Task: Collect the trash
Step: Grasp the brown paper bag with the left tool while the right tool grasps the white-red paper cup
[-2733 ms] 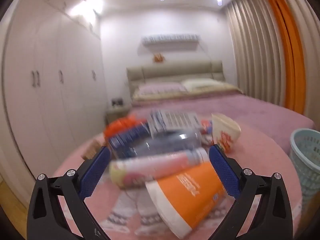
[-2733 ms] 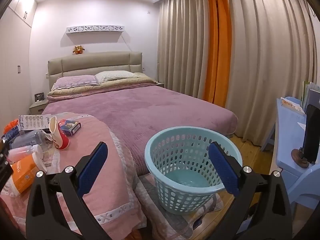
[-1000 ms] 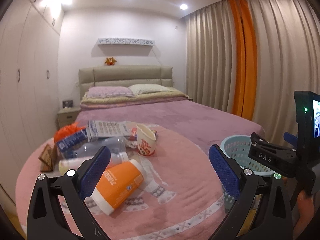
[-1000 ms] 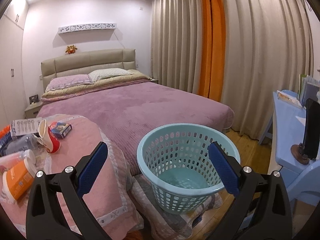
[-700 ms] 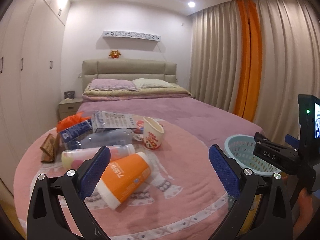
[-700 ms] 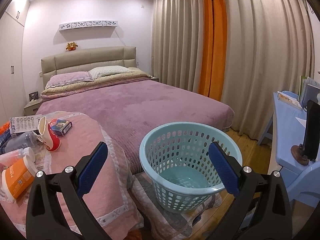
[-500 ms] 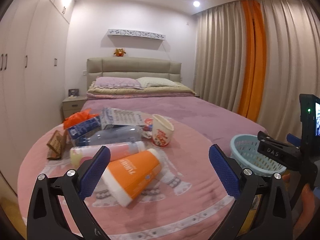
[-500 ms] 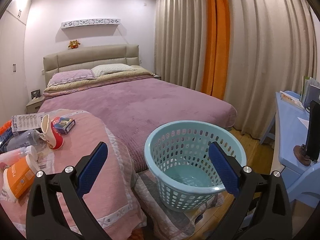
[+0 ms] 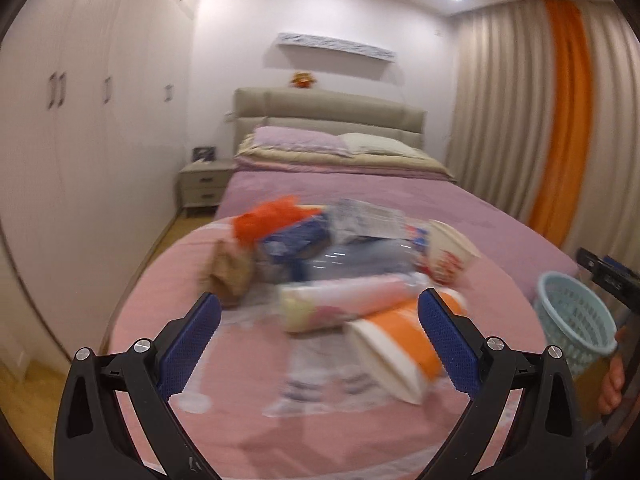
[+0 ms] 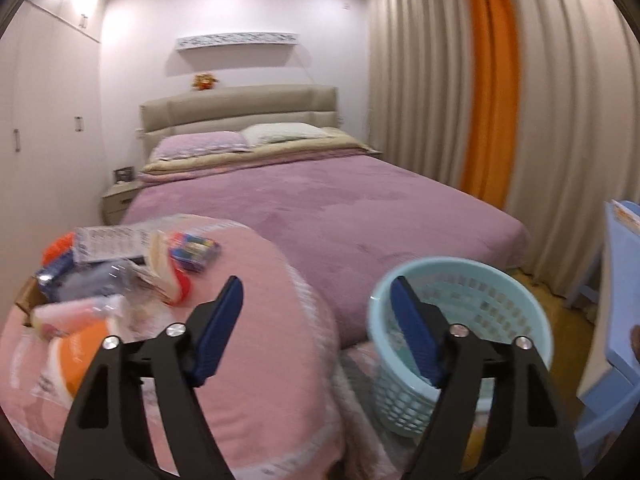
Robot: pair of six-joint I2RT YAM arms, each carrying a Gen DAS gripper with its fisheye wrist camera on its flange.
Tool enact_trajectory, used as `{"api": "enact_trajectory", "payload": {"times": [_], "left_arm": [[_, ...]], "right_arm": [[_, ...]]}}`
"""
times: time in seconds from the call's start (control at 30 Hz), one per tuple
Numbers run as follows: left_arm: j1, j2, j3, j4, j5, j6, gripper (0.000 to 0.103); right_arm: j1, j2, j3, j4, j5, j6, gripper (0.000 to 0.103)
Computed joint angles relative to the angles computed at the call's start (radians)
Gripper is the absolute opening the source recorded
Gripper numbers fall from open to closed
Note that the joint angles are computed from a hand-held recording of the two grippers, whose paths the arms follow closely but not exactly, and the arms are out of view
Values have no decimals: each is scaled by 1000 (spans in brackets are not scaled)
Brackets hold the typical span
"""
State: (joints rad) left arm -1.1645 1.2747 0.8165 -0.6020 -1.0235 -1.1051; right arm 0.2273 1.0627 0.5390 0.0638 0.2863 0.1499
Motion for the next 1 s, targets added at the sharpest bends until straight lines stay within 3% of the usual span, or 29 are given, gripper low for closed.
{"api": "enact_trajectory", "payload": {"times": [0.13, 0.27, 0.43, 0.63, 0.73, 1.0], "left_arm": [[155, -139, -70, 19, 115, 89, 95], [362, -190, -128, 134, 283, 233, 90], [573, -158, -180, 309, 487, 331, 82], [690, -57, -195, 419, 586, 365, 73], [737, -16, -192, 466, 645, 386, 73], [758, -37, -210, 492, 684, 416, 66]], "right_arm": [[69, 88, 63, 34, -58, -8, 59], [135, 200, 128, 60, -95, -15, 48], [174, 366, 251, 52, -132, -24, 48], [178, 559, 395, 31, -141, -38, 48], [182, 637, 439, 47, -139, -49, 48], [176, 730, 520, 22, -179, -53, 48]]}}
